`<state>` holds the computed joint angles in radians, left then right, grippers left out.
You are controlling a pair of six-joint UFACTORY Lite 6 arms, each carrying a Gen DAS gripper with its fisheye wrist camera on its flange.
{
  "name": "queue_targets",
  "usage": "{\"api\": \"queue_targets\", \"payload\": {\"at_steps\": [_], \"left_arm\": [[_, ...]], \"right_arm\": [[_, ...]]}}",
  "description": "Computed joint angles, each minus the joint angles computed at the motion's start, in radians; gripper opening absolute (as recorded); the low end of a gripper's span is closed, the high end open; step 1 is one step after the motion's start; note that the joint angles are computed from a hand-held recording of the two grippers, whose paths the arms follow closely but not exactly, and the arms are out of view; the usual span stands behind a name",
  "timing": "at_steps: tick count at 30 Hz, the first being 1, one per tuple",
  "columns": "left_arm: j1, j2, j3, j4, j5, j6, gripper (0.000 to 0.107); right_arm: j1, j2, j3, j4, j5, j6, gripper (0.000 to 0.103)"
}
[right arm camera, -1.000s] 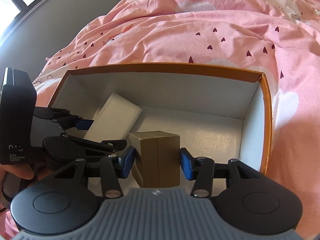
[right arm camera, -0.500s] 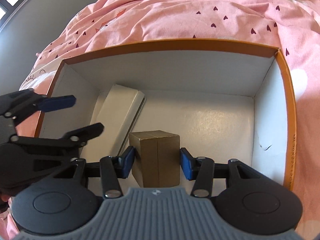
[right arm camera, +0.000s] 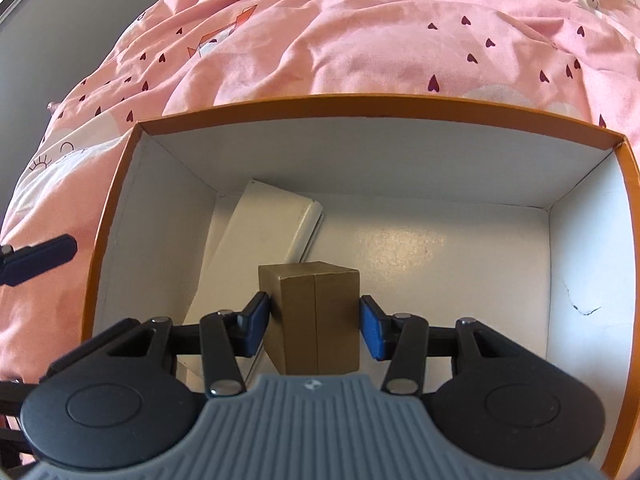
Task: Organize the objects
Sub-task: 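Lower the white box into the shoebox and open the left gripper, then set the gold box into the shoebox corner and open the right gripper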
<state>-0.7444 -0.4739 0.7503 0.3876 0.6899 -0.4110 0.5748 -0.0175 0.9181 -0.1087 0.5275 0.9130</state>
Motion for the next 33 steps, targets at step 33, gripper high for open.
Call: {"api": "queue_targets", "payload": {"at_steps": [33], "left_arm": [[0.198, -0.071, 0.041, -0.399, 0.103, 0.299, 0.074]], "right_arm": [[0.188, -0.122, 0.027, 0.181, 0.126, -0.928, 0.05]]}}
